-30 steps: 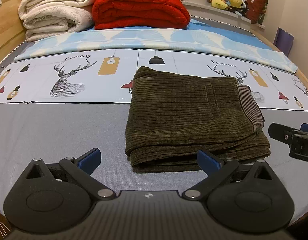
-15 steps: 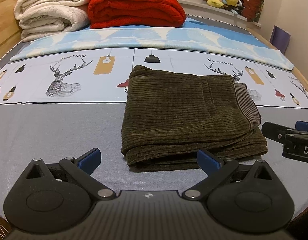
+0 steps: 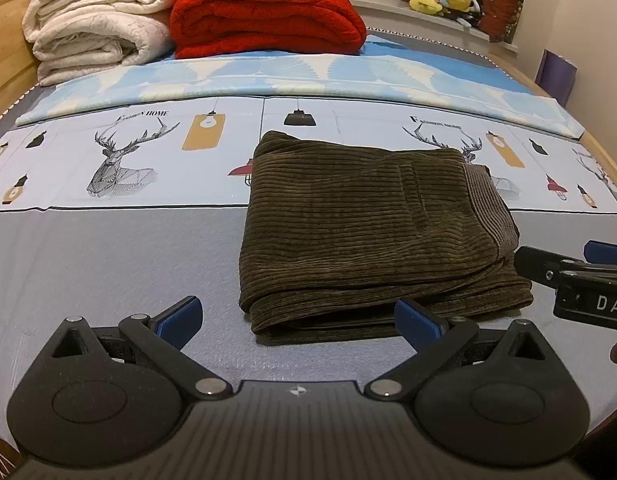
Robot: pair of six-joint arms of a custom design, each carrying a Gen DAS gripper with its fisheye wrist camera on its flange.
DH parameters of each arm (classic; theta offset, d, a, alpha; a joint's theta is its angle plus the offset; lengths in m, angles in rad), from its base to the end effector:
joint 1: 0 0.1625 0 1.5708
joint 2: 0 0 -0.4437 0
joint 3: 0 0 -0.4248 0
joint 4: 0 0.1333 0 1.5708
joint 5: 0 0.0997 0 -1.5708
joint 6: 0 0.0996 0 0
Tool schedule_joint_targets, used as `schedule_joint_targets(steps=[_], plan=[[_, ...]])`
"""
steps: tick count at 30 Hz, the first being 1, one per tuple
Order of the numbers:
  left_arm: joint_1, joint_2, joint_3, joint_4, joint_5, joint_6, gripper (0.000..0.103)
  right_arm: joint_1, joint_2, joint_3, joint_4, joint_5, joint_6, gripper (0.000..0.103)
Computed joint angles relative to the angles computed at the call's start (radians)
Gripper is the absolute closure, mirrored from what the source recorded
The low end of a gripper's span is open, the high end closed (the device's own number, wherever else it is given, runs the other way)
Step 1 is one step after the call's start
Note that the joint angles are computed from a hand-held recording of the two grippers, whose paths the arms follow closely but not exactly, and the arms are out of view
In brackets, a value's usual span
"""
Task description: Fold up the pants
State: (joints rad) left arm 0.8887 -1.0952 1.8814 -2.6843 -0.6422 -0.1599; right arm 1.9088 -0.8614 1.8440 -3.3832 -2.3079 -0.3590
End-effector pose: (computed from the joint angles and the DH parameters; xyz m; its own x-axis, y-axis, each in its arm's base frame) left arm -0.2235 -0.6132 0.2319 -0.7143 0.0585 -0.6974 0.4895 0.7540 -0.4381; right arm 0.2770 -0.5879 0.1695 -0.7293 -0.0156 0.6840 -0.5128 0.6743 -0.5314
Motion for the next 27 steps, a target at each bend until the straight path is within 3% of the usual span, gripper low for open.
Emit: schedule_joint_targets(steps=[27], plan=[[-0.002,0.009,0.000,-0.029,-0.014,0.040,0.001,-0.003,0.006,-0.004,0.005,0.002,-0.007,0.005]])
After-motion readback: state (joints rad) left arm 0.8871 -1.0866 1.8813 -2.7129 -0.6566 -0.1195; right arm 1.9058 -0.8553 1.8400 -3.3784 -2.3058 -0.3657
